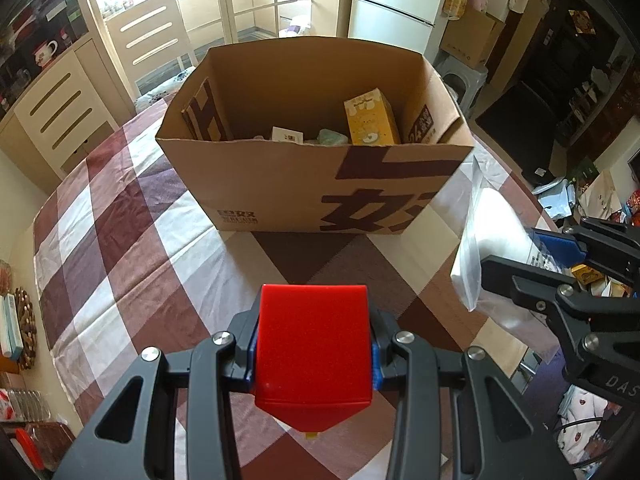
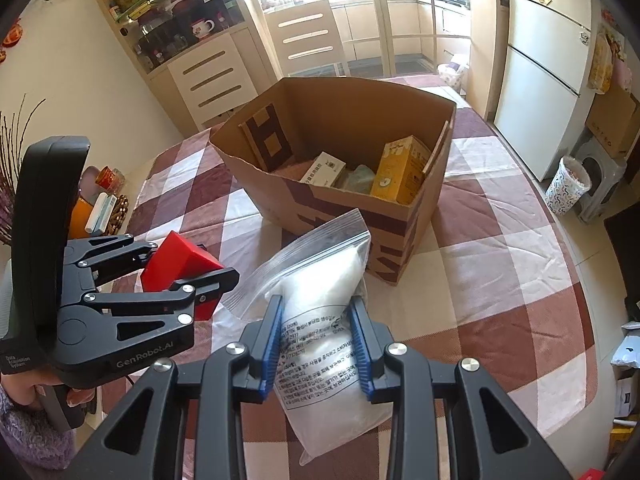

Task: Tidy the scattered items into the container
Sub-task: 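Carry the red fries box and zip bag with both tools toward the cardboard box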

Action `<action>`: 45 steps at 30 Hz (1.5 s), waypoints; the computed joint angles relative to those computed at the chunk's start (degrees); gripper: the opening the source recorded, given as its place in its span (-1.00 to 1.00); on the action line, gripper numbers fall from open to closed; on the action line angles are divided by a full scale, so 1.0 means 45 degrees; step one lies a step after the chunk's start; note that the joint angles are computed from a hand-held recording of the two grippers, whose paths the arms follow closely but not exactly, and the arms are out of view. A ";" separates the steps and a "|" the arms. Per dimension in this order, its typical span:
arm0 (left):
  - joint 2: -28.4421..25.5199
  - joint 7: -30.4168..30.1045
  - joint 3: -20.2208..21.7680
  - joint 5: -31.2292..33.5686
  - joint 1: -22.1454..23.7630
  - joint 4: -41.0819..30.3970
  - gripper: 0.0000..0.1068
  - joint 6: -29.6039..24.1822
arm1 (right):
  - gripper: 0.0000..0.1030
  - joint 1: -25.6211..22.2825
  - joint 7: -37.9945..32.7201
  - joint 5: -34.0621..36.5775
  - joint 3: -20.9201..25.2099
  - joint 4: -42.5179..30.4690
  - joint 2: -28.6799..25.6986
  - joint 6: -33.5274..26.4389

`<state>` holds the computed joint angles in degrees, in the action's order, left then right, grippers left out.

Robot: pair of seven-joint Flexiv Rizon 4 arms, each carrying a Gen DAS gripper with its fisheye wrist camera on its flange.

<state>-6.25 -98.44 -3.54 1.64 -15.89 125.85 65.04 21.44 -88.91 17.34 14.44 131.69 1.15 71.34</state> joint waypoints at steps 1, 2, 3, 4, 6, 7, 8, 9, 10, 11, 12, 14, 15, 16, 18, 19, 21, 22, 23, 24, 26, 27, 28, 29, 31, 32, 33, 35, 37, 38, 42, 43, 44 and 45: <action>-0.0033 0.0116 0.0000 -0.0081 0.0046 -0.0003 -0.25 0.0037 | -0.38 0.0017 0.0077 -0.0090 -0.0004 -0.0049 -0.0063 0.0028; -0.0061 0.0264 0.0012 -0.0184 0.0109 -0.0012 -0.25 0.0084 | -0.38 0.0031 0.0105 -0.0138 -0.0006 -0.0122 -0.0126 0.0017; -0.0089 0.0398 0.0021 -0.0282 0.0164 -0.0025 -0.25 0.0116 | -0.38 0.0042 0.0164 -0.0219 -0.0005 -0.0204 -0.0204 0.0027; -0.0097 0.0514 0.0025 -0.0379 0.0204 -0.0026 -0.25 0.0140 | -0.38 0.0052 0.0195 -0.0284 0.0001 -0.0304 -0.0287 0.0027; -0.0105 0.0837 0.0031 -0.0688 0.0324 -0.0039 -0.25 0.0218 | -0.38 0.0048 0.0232 -0.0378 0.0022 -0.0471 -0.0424 0.0043; -0.0113 0.1013 0.0034 -0.0843 0.0386 -0.0059 -0.25 0.0253 | -0.38 0.0048 0.0297 -0.0478 0.0033 -0.0554 -0.0498 0.0067; -0.0121 0.1127 0.0039 -0.0941 0.0425 -0.0091 -0.25 0.0266 | -0.38 0.0041 0.0330 -0.0538 0.0046 -0.0645 -0.0560 0.0067; -0.0129 0.1247 0.0039 -0.1063 0.0465 -0.0125 -0.25 0.0278 | -0.38 0.0036 0.0382 -0.0609 0.0061 -0.0735 -0.0615 0.0085; -0.0129 0.1404 0.0025 -0.1241 0.0509 -0.0137 -0.25 0.0308 | -0.38 0.0023 0.0367 -0.0618 0.0076 -0.0838 -0.0669 0.0070; -0.0130 0.1649 -0.0001 -0.1508 0.0577 -0.0151 -0.25 0.0352 | -0.38 0.0013 0.0336 -0.0603 0.0095 -0.0980 -0.0718 0.0036; -0.0125 0.1728 0.0006 -0.1599 0.0595 -0.0178 -0.25 0.0373 | -0.38 0.0007 0.0348 -0.0611 0.0125 -0.1055 -0.0725 0.0026; -0.0123 0.1969 0.0014 -0.1751 0.0654 -0.0319 -0.25 0.0342 | -0.38 0.0001 0.0324 -0.0633 0.0160 -0.1244 -0.0743 -0.0024; -0.0111 0.2104 0.0007 -0.1872 0.0682 -0.0366 -0.25 0.0339 | -0.38 0.0005 0.0346 -0.0706 0.0164 -0.1334 -0.0754 -0.0044; -0.0087 0.2317 -0.0025 -0.2123 0.0726 -0.0392 -0.25 0.0370 | -0.38 0.0001 0.0346 -0.0746 0.0167 -0.1415 -0.0754 -0.0070; -0.0059 0.2617 -0.0051 -0.2462 0.0779 -0.0471 -0.25 0.0399 | -0.38 -0.0005 0.0308 -0.0760 0.0169 -0.1629 -0.0783 -0.0152; -0.0049 0.2738 -0.0053 -0.2570 0.0801 -0.0564 -0.25 0.0394 | -0.38 -0.0011 0.0268 -0.0759 0.0166 -0.1742 -0.0798 -0.0174; -0.0045 0.2867 -0.0041 -0.2659 0.0819 -0.0746 -0.25 0.0383 | -0.38 -0.0028 0.0239 -0.0820 0.0147 -0.1912 -0.0839 -0.0181; -0.0065 0.2910 -0.0035 -0.2668 0.0830 -0.0892 -0.25 0.0359 | -0.38 -0.0040 0.0230 -0.0833 0.0142 -0.1994 -0.0854 -0.0189; -0.0094 0.2949 -0.0027 -0.2651 0.0839 -0.1035 -0.25 0.0341 | -0.38 -0.0061 0.0162 -0.0777 0.0136 -0.2130 -0.0884 -0.0238; -0.0114 0.3002 -0.0026 -0.2658 0.0845 -0.1137 -0.25 0.0328 | -0.38 -0.0081 0.0093 -0.0715 0.0131 -0.2254 -0.0919 -0.0218; -0.0207 0.3105 -0.0030 -0.2676 0.0873 -0.1442 -0.25 0.0223 | -0.38 -0.0138 -0.0113 -0.0536 0.0128 -0.2511 -0.0993 -0.0266; -0.0257 0.3104 -0.0022 -0.2627 0.0869 -0.1572 -0.25 0.0175 | -0.38 -0.0150 -0.0079 -0.0630 0.0103 -0.2593 -0.1033 -0.0258; -0.0311 0.3094 -0.0014 -0.2579 0.0867 -0.1707 -0.25 0.0145 | -0.38 -0.0154 -0.0036 -0.0751 0.0087 -0.2641 -0.1085 -0.0195; -0.0397 0.3103 -0.0014 -0.2528 0.0872 -0.1903 -0.25 0.0061 | -0.38 -0.0176 -0.0021 -0.0852 0.0063 -0.2728 -0.1137 -0.0157; -0.0554 0.3234 -0.0062 -0.2650 0.0897 -0.2156 -0.25 0.0001 | -0.38 -0.0242 -0.0035 -0.0946 0.0039 -0.2877 -0.1233 -0.0158; -0.0656 0.3251 -0.0067 -0.2639 0.0894 -0.2296 -0.25 -0.0029 | -0.38 -0.0277 -0.0026 -0.0996 0.0023 -0.2951 -0.1291 -0.0130; -0.0739 0.3255 -0.0065 -0.2598 0.0882 -0.2420 -0.25 -0.0055 | -0.38 -0.0321 -0.0053 -0.1001 0.0022 -0.3027 -0.1342 -0.0156; -0.0928 0.3309 -0.0069 -0.2535 0.0876 -0.2714 -0.25 -0.0136 | -0.38 -0.0408 -0.0085 -0.1036 0.0001 -0.3200 -0.1475 -0.0130; -0.1129 0.3384 -0.0083 -0.2526 0.0885 -0.2994 -0.25 -0.0199 | -0.38 -0.0479 -0.0086 -0.1122 -0.0012 -0.3334 -0.1612 -0.0072; -0.1227 0.3433 -0.0113 -0.2598 0.0893 -0.3111 -0.25 -0.0236 | -0.38 -0.0518 -0.0072 -0.1196 -0.0037 -0.3431 -0.1711 -0.0042; -0.1651 0.3759 -0.0225 -0.3028 0.1000 -0.3569 -0.25 -0.0370 | -0.38 -0.0688 -0.0039 -0.1315 -0.0030 -0.3764 -0.2053 0.0048; -0.1766 0.3826 -0.0241 -0.3099 0.1021 -0.3707 -0.25 -0.0400 | -0.38 -0.0738 -0.0056 -0.1331 -0.0022 -0.3855 -0.2142 0.0069; -0.1921 0.3915 -0.0270 -0.3195 0.1058 -0.3897 -0.25 -0.0453 | -0.38 -0.0776 -0.0058 -0.1391 -0.0028 -0.3962 -0.2255 0.0085; -0.2032 0.3972 -0.0274 -0.3255 0.1083 -0.4045 -0.25 -0.0520 | -0.38 -0.0808 -0.0044 -0.1476 -0.0042 -0.4060 -0.2375 0.0129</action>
<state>-15.39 -80.57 -4.77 -13.01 -11.02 107.64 62.70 17.81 -89.11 10.69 14.25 113.42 -9.54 71.92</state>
